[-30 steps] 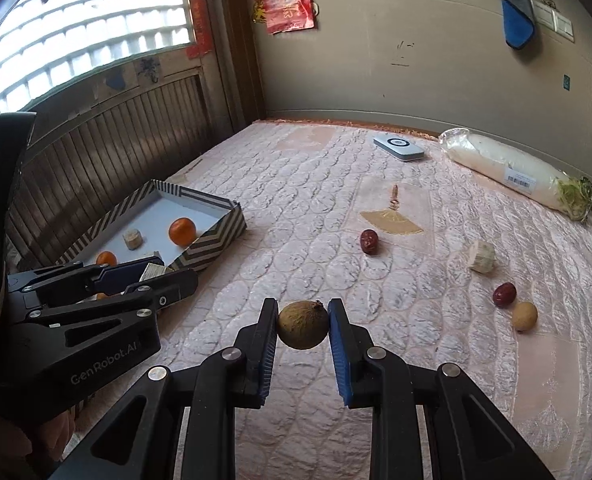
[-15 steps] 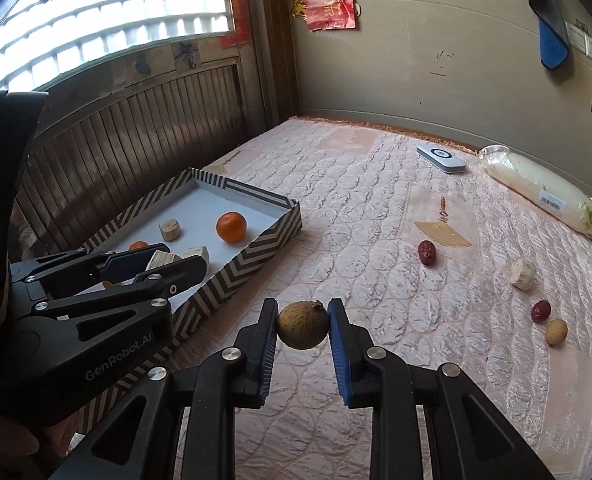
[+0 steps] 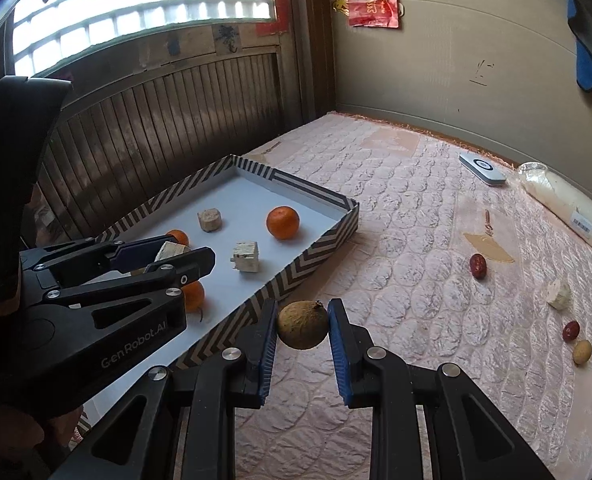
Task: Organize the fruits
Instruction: 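Carry the beige block and brown fruit with both grippers over the tray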
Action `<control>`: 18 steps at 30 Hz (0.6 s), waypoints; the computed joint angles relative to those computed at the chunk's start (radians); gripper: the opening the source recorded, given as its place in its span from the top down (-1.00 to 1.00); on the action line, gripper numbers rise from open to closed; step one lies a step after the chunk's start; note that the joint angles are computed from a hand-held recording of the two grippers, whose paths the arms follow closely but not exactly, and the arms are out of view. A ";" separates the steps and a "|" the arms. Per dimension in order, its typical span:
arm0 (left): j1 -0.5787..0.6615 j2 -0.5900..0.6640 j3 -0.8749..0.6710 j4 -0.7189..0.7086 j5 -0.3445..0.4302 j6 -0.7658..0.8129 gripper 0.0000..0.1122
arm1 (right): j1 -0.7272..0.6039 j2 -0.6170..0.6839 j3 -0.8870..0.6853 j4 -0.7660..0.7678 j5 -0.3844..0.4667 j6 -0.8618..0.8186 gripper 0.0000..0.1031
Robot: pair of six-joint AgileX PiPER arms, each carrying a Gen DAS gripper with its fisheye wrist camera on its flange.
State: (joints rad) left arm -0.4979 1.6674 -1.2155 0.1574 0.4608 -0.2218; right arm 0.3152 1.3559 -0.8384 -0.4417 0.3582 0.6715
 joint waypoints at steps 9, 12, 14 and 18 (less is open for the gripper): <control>0.089 -0.016 0.035 -0.049 -0.009 0.068 0.44 | 0.077 0.064 -0.062 -0.034 0.009 0.033 0.53; 0.115 -0.019 0.045 -0.052 -0.011 0.079 0.44 | 0.105 0.091 -0.086 -0.042 0.014 0.037 0.53; 0.134 -0.021 0.052 -0.066 -0.011 0.099 0.44 | 0.123 0.111 -0.101 -0.040 0.015 0.033 0.53; 0.165 -0.022 0.063 -0.118 -0.005 0.159 0.44 | 0.149 0.146 -0.125 -0.025 0.011 0.015 0.53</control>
